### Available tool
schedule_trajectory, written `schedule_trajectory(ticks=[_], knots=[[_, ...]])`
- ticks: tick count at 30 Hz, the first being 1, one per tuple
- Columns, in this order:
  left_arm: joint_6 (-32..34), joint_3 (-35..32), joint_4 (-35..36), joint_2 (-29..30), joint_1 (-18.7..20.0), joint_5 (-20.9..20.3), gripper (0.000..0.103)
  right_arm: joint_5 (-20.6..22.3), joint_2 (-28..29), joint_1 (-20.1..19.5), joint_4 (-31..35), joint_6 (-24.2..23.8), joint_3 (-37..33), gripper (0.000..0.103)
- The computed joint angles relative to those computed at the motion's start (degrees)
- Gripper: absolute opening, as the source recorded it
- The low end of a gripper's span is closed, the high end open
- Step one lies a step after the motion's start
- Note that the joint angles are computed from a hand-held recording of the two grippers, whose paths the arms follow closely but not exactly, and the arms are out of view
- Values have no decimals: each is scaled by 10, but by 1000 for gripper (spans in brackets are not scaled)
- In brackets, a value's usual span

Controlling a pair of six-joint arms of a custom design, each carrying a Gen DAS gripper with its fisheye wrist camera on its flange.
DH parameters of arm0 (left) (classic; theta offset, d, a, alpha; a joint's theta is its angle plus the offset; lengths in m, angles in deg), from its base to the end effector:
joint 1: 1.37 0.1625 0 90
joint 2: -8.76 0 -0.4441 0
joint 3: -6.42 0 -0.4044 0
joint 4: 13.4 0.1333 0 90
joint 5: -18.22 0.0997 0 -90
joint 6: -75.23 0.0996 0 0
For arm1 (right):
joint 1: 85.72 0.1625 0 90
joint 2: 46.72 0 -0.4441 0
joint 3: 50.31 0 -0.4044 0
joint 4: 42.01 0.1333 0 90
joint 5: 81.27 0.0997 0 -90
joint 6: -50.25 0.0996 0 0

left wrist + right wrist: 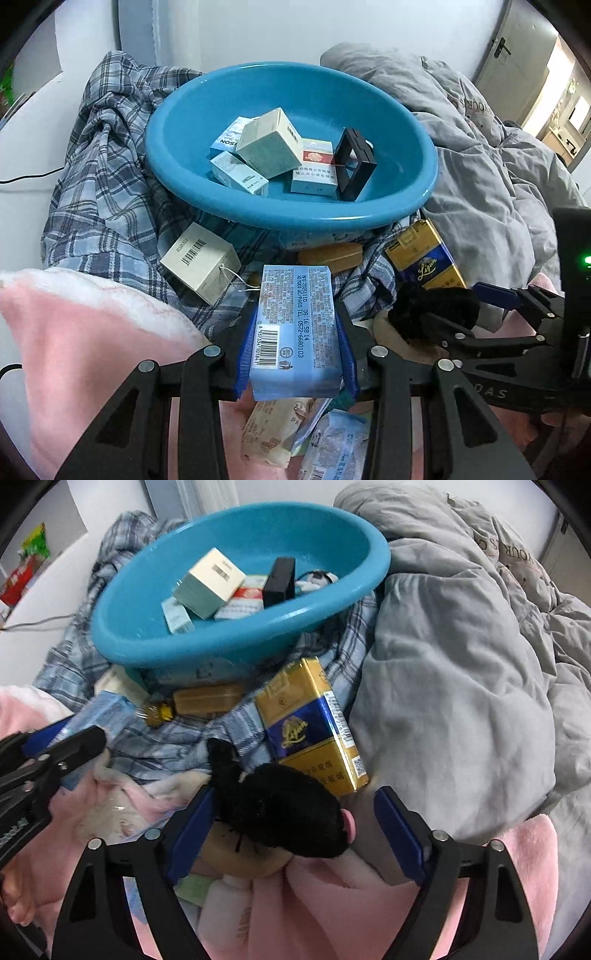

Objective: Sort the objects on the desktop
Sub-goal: 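Lift the soap box with the left tool while the right tool grasps the black fuzzy item, then carry the soap box and black item up over the blue basin with both tools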

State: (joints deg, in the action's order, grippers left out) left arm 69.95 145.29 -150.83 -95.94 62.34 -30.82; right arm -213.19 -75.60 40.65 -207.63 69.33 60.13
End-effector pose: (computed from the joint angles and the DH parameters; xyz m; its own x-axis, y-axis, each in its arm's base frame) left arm 0.0291 -0.3894 0.3146 -0.7802 0.1185 -0.6142 0.3608 0.8873 -0.2871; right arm 0.3738 -0.3950 -0.1071 -0.7203 -0.2078 0.6618 -0.3750 0.9193 -0.1194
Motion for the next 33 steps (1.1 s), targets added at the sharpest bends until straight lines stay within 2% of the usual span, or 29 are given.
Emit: schedule_trajectory(ticks=[2,5,7,9,10,19,28,33], knots=[[1,1,-1,1,-1,-1,41,-2,2,-1,-4,-1,0,80],[1,1,0,1,-2,-3,41,11,0,-5,-14,-7,5,69],[0,2,0,1,-2,-2,41,11,-3,-5,-25,-5,10,52],[-1,2,1,0,-3,0,41,15,-10,-6,-54,1,22,43],[-2,2,2,0,-2,1,41,21,-15,-8,-68,3,29,35],[-3,2,11,-9,-5,7,41,15,-27,2,-124,-3,42,33],[-8,-3,29,-28,-21,13,41,10,-41,16,-126,-11,38,33],[2,-10,22,-40,-46,28,41,7,-48,25,-119,-24,27,33]])
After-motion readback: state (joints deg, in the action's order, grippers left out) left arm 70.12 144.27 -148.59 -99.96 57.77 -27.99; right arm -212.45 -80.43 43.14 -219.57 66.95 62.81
